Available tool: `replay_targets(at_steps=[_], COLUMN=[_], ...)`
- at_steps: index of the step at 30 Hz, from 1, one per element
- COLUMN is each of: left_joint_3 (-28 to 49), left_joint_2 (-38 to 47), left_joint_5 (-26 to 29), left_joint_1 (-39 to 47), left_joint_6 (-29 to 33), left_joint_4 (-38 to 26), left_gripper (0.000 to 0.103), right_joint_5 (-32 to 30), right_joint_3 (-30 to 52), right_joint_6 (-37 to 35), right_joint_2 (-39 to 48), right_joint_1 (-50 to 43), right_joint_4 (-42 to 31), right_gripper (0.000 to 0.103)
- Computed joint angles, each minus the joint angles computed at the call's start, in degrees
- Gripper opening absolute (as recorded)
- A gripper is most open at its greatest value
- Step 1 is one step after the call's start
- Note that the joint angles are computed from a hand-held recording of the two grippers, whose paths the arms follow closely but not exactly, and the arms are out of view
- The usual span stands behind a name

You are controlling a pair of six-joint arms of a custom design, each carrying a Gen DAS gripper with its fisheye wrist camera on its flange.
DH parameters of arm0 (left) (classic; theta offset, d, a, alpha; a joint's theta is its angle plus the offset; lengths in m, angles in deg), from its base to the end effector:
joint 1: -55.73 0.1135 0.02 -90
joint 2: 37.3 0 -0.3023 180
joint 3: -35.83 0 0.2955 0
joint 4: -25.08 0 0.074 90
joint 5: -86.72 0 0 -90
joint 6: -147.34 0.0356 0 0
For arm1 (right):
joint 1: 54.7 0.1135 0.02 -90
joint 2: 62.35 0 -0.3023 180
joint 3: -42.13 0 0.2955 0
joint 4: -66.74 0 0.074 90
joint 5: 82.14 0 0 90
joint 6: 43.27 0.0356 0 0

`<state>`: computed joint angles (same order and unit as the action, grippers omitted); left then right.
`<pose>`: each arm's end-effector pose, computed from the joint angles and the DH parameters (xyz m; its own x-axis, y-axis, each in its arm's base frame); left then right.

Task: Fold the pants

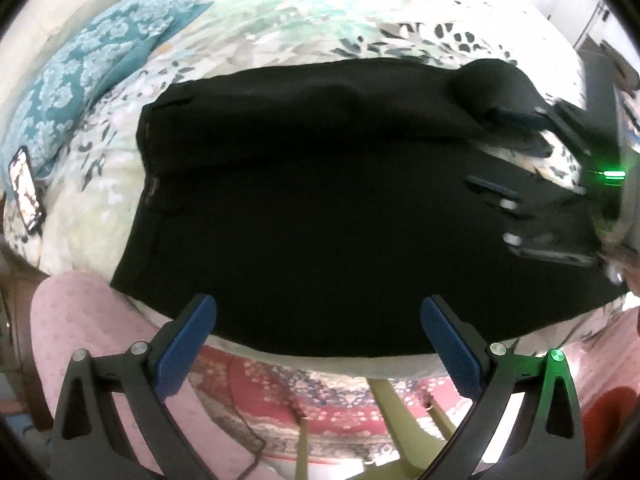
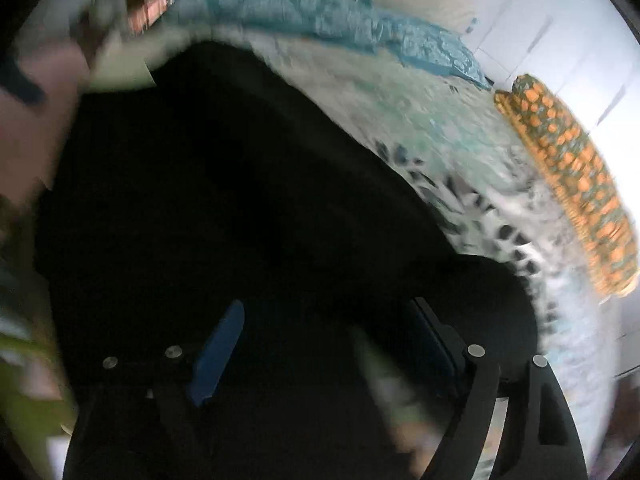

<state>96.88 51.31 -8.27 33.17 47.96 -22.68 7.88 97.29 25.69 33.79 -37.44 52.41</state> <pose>0.2804 -0.1131 0.1731 -0.9404 0.2148 -0.2637 0.2114 0.9765 0.0417 0.3226 0.1002 0.1302 -0.6264 -0.5706 -0.5311 -0.5587 0.8038 -0.2046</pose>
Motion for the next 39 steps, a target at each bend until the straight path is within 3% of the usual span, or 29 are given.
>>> replay_targets(at_steps=[4,7,10,14,16,17,18,23,28,31,33,35,37,39], left_joint_3=[0.6,0.6,0.2,0.6,0.8,0.8,0.7,-1.0,-1.8,-2.6,-3.4,-4.3,-4.7,-5.1], left_joint_2=[2.3,2.6,2.7,3.1,2.7,2.4,2.0,0.2,1.1,-0.2,-1.7,-3.1,-4.0,-5.4], left_joint_5=[1.8,2.3,1.6,0.6,-0.1,-0.5,-0.8,0.0,3.0,4.1,4.2,4.5,4.8,5.0], left_joint_1=[2.9,3.2,2.3,0.9,0.6,0.6,0.7,3.0,4.4,3.7,2.9,2.7,3.2,3.7], left_joint_6=[-1.0,-1.3,-1.1,-1.3,-1.4,-1.4,-1.4,-0.6,-0.6,-0.2,0.2,0.4,0.3,0.0], left_joint_4=[0.0,0.5,0.7,-0.3,-0.7,-0.8,-0.9,0.1,1.4,2.0,2.5,2.8,2.7,2.4], left_gripper=[0.102,0.102,0.102,0.102,0.102,0.102,0.102,0.102,0.102,0.102,0.102,0.102,0.102,0.102], right_joint_5=[-0.3,2.1,8.7,9.5,10.3,10.4,10.5,4.5,-1.9,-12.0,-19.0,-25.3,-30.8,-34.3], right_joint_3=[-3.7,-3.0,4.1,9.7,12.6,14.8,18.1,27.2,33.3,41.3,43.2,41.6,37.4,31.7], right_joint_6=[-3.9,-13.9,-28.0,-38.3,-38.0,-36.6,-33.5,-19.8,-15.2,-13.2,-11.3,-5.3,1.4,9.6], right_joint_2=[-5.5,-3.6,5.8,12.4,15.5,16.4,17.4,13.2,3.3,2.0,1.6,1.1,0.8,1.4], right_joint_1=[-9.0,-20.7,-27.7,-27.4,-25.6,-25.8,-25.4,-28.3,-28.8,-27.5,-26.3,-23.5,-20.9,-18.0], right_joint_4=[0.7,1.6,1.1,1.4,1.8,-1.2,-6.6,-30.9,-57.0,-74.8,-79.5,-76.2,-67.8,-56.0], right_gripper=[0.082,0.083,0.083,0.082,0.072,0.047,0.013,0.005,0.005,0.005,0.005,0.008,0.021,0.084])
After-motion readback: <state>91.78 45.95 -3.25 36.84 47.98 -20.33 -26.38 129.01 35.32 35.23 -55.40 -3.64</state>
